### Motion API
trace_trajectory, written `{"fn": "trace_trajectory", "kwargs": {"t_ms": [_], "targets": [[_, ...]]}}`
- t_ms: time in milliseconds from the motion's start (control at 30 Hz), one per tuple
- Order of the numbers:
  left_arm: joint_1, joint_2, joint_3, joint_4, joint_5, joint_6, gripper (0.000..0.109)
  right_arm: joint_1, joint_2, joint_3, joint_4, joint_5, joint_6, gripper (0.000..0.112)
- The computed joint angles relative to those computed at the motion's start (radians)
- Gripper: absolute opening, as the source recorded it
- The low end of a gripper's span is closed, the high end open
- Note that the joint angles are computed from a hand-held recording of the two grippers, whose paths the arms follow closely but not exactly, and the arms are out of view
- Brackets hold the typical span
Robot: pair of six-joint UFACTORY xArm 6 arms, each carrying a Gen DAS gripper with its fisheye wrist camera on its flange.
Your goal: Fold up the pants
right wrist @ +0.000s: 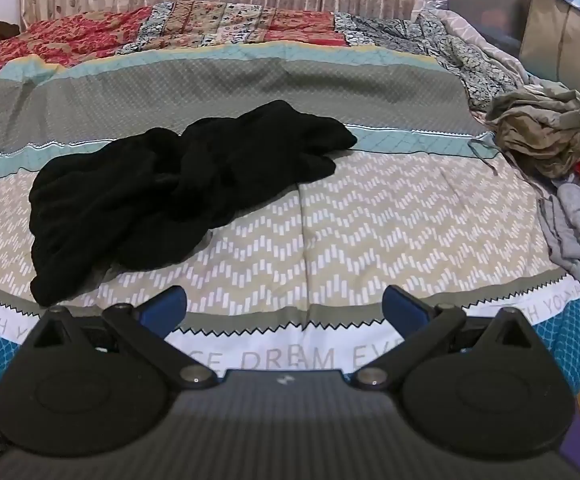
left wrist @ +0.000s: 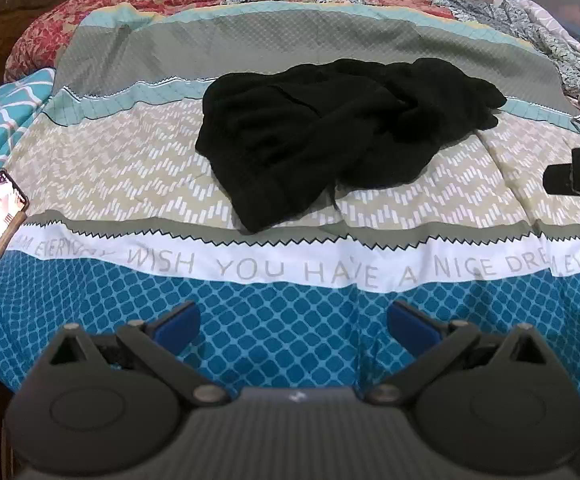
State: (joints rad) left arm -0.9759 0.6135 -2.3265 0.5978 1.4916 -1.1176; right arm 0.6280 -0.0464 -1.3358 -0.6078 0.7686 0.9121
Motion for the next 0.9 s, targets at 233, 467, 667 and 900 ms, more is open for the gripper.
{"fn": "trace_trajectory", "kwargs": {"t_ms": [233, 467, 667, 900], "targets": [[-0.002, -0.025, 0.041, 0.003, -0.016, -0.008, 0.103, -0.012, -0.014, 0.009, 0.003, -0.003, 0.008, 0.103], [-0.002, -0.051, 0.086, 0.004, -0.035, -0.018, 0.103, -0.013, -0.019, 0.017, -0.001, -0.004, 0.024, 0.103], [-0.002, -0.063, 0.108, 0.003, -0.045, -0.022, 0.103, -0.013, -0.019, 0.017, 0.004, -0.004, 0.02, 0.103], [-0.002, -0.074, 0.131, -0.001, -0.057, -0.028, 0.103, -0.01, -0.016, 0.017, 0.017, -0.005, 0.006, 0.103]]}}
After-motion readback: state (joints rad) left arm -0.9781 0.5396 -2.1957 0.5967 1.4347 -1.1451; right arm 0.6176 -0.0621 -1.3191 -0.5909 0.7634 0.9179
